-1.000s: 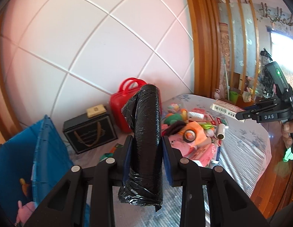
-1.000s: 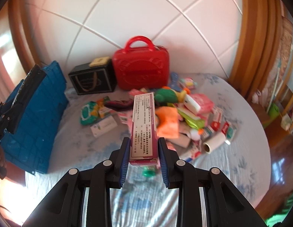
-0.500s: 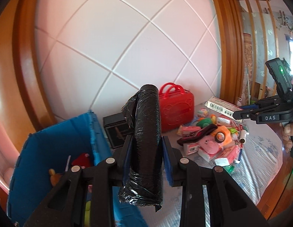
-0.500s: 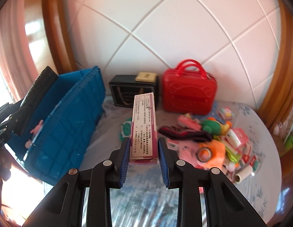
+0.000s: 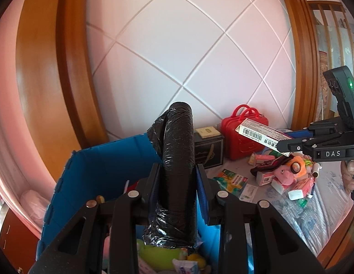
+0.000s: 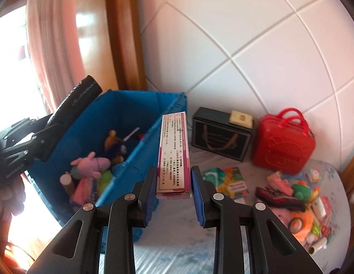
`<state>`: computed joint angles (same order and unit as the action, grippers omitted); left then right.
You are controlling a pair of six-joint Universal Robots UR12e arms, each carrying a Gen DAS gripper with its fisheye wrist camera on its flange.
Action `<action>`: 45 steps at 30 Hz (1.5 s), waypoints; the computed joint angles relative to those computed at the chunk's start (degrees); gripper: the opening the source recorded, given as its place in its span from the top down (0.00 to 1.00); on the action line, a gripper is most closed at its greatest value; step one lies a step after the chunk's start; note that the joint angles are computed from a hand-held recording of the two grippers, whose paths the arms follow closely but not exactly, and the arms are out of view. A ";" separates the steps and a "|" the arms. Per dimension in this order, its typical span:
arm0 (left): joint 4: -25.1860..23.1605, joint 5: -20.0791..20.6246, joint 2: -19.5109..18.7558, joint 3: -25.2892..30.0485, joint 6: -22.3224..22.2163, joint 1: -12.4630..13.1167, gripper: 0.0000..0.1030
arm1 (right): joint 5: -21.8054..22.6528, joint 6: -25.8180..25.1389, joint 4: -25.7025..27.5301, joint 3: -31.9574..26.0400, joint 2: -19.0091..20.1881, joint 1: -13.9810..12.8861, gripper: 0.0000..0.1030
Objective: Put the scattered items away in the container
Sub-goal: 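Carry the black roll and medicine box over the blue crate with both tools, then open both tools to drop the black roll and medicine box into the crate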
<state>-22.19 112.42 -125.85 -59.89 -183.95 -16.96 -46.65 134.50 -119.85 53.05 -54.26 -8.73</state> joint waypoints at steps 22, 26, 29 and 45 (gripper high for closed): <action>-1.92 -1.41 6.23 -9.57 -4.92 6.10 0.72 | -1.00 -2.92 0.72 5.00 -2.67 8.04 0.73; -2.77 -2.10 6.33 -9.84 -5.84 6.88 0.72 | -1.90 -3.24 1.27 5.07 -2.61 8.86 0.73; -3.55 -2.29 6.32 -9.88 -6.54 7.47 0.72 | -2.48 -3.29 1.67 4.90 -2.43 9.40 0.73; -5.52 -3.01 5.22 -7.26 -7.19 9.02 0.71 | -3.03 -1.28 1.79 2.60 -0.69 10.81 0.72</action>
<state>-27.71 109.41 -120.64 -67.15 -191.14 -7.94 -49.68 133.22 -118.06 55.65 -54.95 2.08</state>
